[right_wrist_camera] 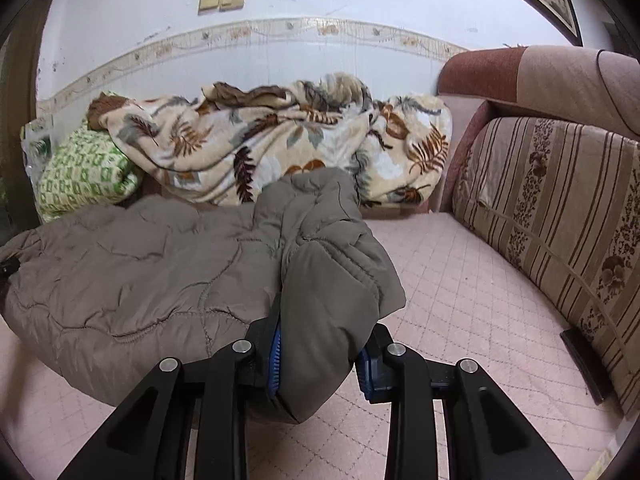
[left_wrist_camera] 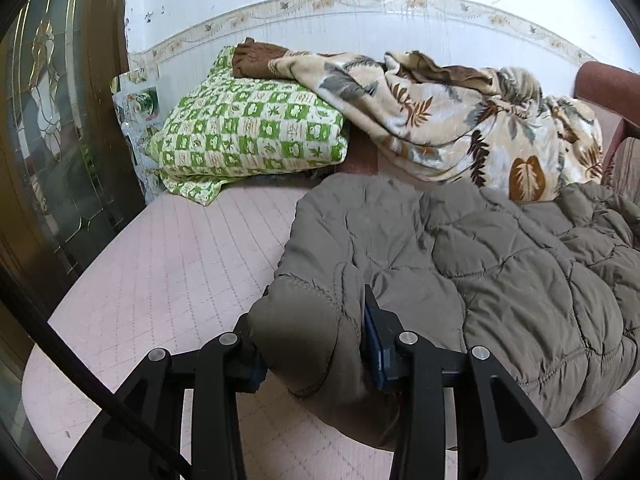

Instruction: Fold large clothes

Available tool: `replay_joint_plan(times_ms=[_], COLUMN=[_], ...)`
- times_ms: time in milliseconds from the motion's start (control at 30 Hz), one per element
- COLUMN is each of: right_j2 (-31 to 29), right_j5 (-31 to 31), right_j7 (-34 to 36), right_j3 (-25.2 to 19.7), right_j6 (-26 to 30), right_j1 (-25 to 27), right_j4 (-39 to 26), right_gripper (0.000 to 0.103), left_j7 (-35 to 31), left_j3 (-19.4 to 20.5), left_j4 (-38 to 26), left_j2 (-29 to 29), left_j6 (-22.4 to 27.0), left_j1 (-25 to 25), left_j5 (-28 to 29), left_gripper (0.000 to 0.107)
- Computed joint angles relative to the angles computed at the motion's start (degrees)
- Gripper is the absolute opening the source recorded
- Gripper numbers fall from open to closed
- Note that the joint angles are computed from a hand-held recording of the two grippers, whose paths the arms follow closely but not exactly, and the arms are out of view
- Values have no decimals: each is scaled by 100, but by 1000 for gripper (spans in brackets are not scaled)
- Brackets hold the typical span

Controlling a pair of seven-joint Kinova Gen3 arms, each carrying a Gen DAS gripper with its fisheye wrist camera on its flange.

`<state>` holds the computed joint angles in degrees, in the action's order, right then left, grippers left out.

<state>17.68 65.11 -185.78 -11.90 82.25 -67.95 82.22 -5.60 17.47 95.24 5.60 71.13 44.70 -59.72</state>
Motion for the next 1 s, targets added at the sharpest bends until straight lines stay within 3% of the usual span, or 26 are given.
replay_joint_plan(times_ms=[200, 400, 500, 567, 633, 667, 733, 800, 867, 1000], right_j2=[-269, -427, -547, -679, -785, -847, -1044, -1299, -1526, -1860], right_j5=[-61, -295, -524, -885, -1351, -1584, -1959, -2082, -2164, -1943], right_j7=[-255, -741, -1020, -1289, -1440, -1526, -1694, -1948, -2063, -2778], right_j3=[-227, -513, -567, -385, -499, -594, -794, -789, -825, -1305], right_j6=[205, 425, 421, 160, -225, -458, -924, -1374, -1683, -1502], right_j1=[-177, -388, -493, -562, -207, 59, 589, 801, 955, 1029], right_j4=[197, 511, 742, 943, 1117, 1242, 1489, 1802, 2007, 2285], right_gripper=[31, 31, 32, 32, 36, 37, 50, 61, 65, 72], left_j7=[214, 857, 1186, 1160, 1094, 1133, 1092, 1174, 1385, 1853], left_j3=[259, 637, 799, 569, 500, 589, 500, 510, 534, 670], left_j4=[165, 680, 815, 762, 707, 732, 832, 876, 952, 1119], left_j2=[-215, -484, -457, -201, -55, -65, -176, -215, -316, -580], left_j6=[412, 670, 952, 1377, 1483, 1396, 1127, 1144, 1173, 1184], left_j1=[217, 460, 546, 829, 797, 621, 544, 566, 588, 518], left_j5=[175, 584, 764, 843, 1019, 1118, 1268, 1229, 1180, 1097], left_gripper=[38, 39, 54, 59, 77, 78, 78, 79, 80, 81])
